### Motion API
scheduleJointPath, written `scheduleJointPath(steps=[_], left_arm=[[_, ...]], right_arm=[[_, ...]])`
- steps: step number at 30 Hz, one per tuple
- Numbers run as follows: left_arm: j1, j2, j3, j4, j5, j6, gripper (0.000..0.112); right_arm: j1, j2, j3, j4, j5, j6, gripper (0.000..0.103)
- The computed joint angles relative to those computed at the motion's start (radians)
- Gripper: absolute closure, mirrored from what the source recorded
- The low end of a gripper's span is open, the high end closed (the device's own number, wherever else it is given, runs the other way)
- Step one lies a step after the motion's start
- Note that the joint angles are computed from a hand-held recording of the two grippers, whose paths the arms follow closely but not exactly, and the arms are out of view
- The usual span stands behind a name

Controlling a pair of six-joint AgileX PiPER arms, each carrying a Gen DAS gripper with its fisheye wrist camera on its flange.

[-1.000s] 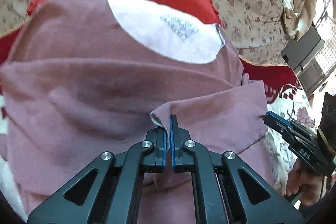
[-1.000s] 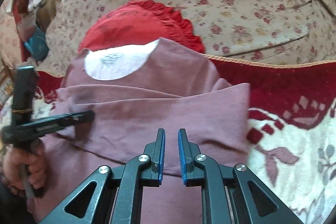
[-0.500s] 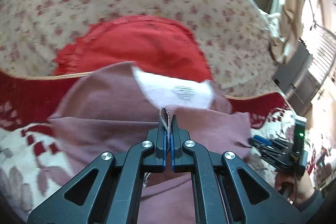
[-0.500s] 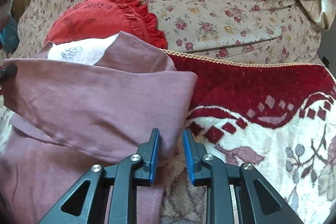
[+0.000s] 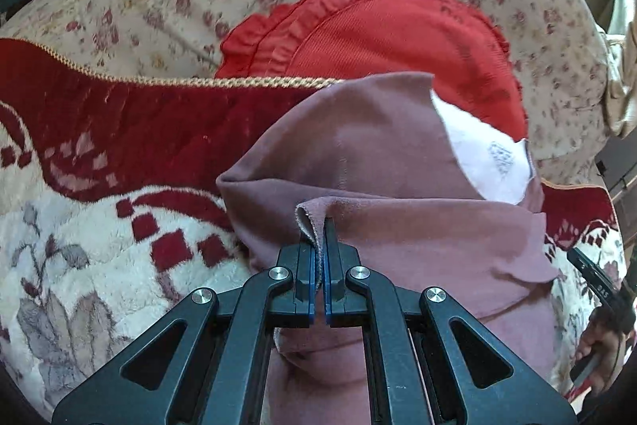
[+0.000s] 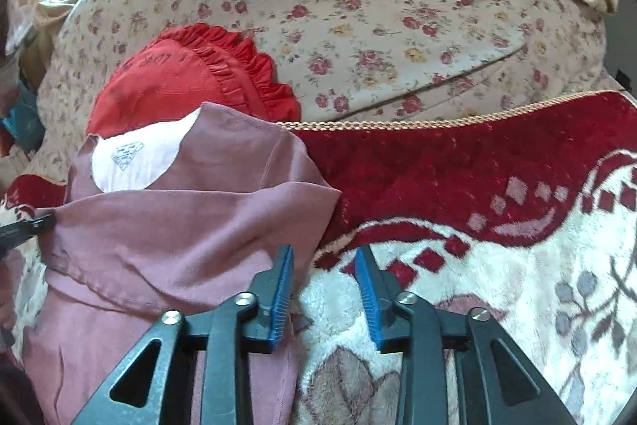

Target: Fold small clothes

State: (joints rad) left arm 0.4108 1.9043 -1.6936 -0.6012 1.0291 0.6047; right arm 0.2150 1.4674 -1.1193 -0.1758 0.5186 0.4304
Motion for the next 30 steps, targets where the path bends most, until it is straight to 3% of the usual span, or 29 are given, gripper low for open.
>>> scheduleJointPath(steps=[3,6,7,9,11,14,16,19,21,24,26,28,30], left_arm=[[-0.023,-0.015,0.035,0.037,-0.058,0.0,0.111],[-0.044,-0.018,0.055,0.078,-0.088,-0.019,0.111],[-0.05,-0.02,0.06,0.088,-0.1,-0.021,0.111],[-0.058,-0.012,0.055,0.107,-0.11,-0.039,0.111],[-0.059,0.007,0.031,0.116,-0.094,-0.057,0.111],[-0.052,0.028,0.003,0.106,-0.067,-0.075,0.111],[-0.047,0.037,-0.01,0.102,-0.053,-0.082,0.111],[-0.041,0.034,-0.019,0.12,-0.069,-0.11,0.11],[-0.036,0.02,-0.009,0.153,-0.108,-0.142,0.11],[-0.033,-0.006,0.017,0.266,-0.199,-0.257,0.11],[0.004,-0.031,0.037,0.178,-0.216,-0.218,0.11],[0.028,-0.076,0.096,0.019,-0.229,-0.053,0.11],[0.017,-0.099,0.129,-0.08,-0.178,0.097,0.11]], right_arm=[[-0.001,0.03,-0.013,0.059,-0.017,-0.103,0.064],[-0.007,0.081,-0.052,0.211,0.008,-0.268,0.063],[0.007,0.101,-0.07,0.2,0.031,-0.267,0.063],[0.052,0.186,-0.143,0.082,0.161,-0.193,0.062],[0.07,0.187,-0.133,0.002,0.18,-0.113,0.048],[0.066,0.183,-0.151,-0.015,0.25,-0.087,0.046],[0.052,0.167,-0.139,0.023,0.248,-0.102,0.046],[0.1,0.126,-0.144,-0.122,0.241,0.023,0.047],[0.128,0.092,-0.143,-0.217,0.162,0.132,0.047],[0.137,0.14,-0.194,-0.228,0.09,0.152,0.047],[0.132,0.225,-0.257,-0.188,0.09,0.119,0.059],[0.104,0.288,-0.292,-0.077,0.076,0.029,0.069],[0.09,0.323,-0.306,-0.031,0.053,-0.015,0.07]])
